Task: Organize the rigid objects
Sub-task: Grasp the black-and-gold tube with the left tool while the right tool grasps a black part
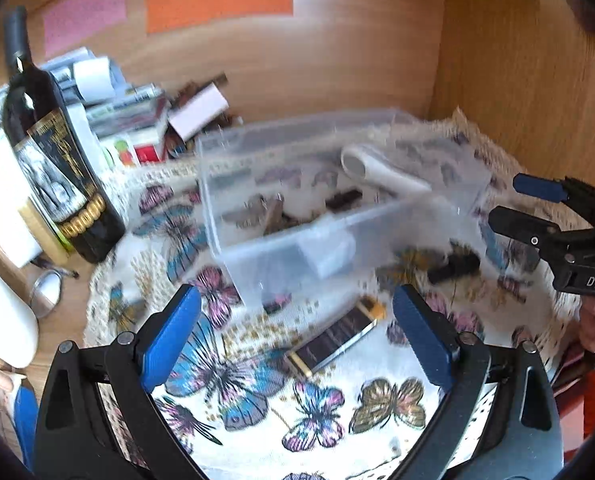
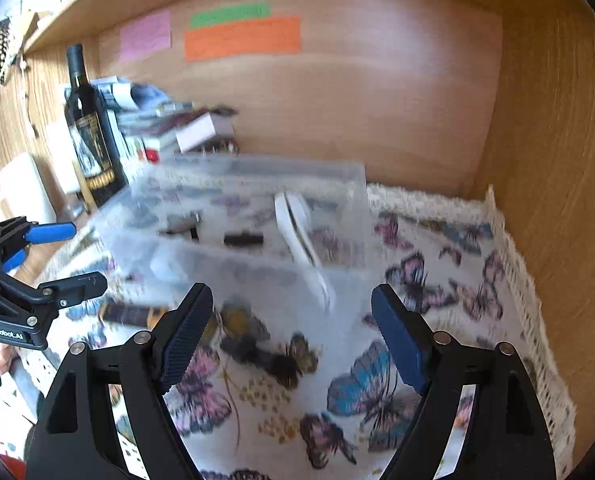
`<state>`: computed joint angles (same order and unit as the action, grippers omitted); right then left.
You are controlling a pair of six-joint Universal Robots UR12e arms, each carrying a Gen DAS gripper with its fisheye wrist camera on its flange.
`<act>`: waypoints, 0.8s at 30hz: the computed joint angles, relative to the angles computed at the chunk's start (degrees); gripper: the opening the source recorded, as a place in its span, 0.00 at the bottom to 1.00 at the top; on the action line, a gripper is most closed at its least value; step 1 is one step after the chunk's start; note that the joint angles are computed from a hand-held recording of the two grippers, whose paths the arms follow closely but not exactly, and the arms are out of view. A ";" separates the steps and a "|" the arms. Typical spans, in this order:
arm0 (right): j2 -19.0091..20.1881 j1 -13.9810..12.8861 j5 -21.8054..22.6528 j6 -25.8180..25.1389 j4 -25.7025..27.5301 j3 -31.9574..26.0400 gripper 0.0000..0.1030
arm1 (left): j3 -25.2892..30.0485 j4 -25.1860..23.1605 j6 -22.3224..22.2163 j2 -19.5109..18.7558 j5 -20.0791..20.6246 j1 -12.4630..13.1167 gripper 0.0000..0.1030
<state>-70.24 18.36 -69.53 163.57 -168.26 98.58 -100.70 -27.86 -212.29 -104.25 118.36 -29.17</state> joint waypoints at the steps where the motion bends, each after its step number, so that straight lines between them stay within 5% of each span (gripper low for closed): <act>1: 0.10 0.05 -0.23 -0.25 1.25 -0.04 0.77 | -0.03 -0.54 -0.05 -0.09 -1.10 0.20 0.95; 4: 0.42 0.24 -0.42 -1.23 3.99 -0.27 0.77 | 0.05 -1.51 0.53 -0.40 -5.28 1.00 0.94; 16: 2.79 1.88 -2.10 -4.64 13.13 -3.62 0.77 | 1.59 -4.34 6.42 -2.37 -12.26 1.99 0.62; 19: 3.00 2.30 -3.11 -6.35 14.67 -4.06 0.62 | 1.60 -3.58 7.00 -2.51 -11.92 1.81 0.51; 24: 2.79 2.12 -2.62 -6.87 13.45 -3.37 0.51 | 1.22 -2.47 7.30 -2.36 -12.24 1.67 0.25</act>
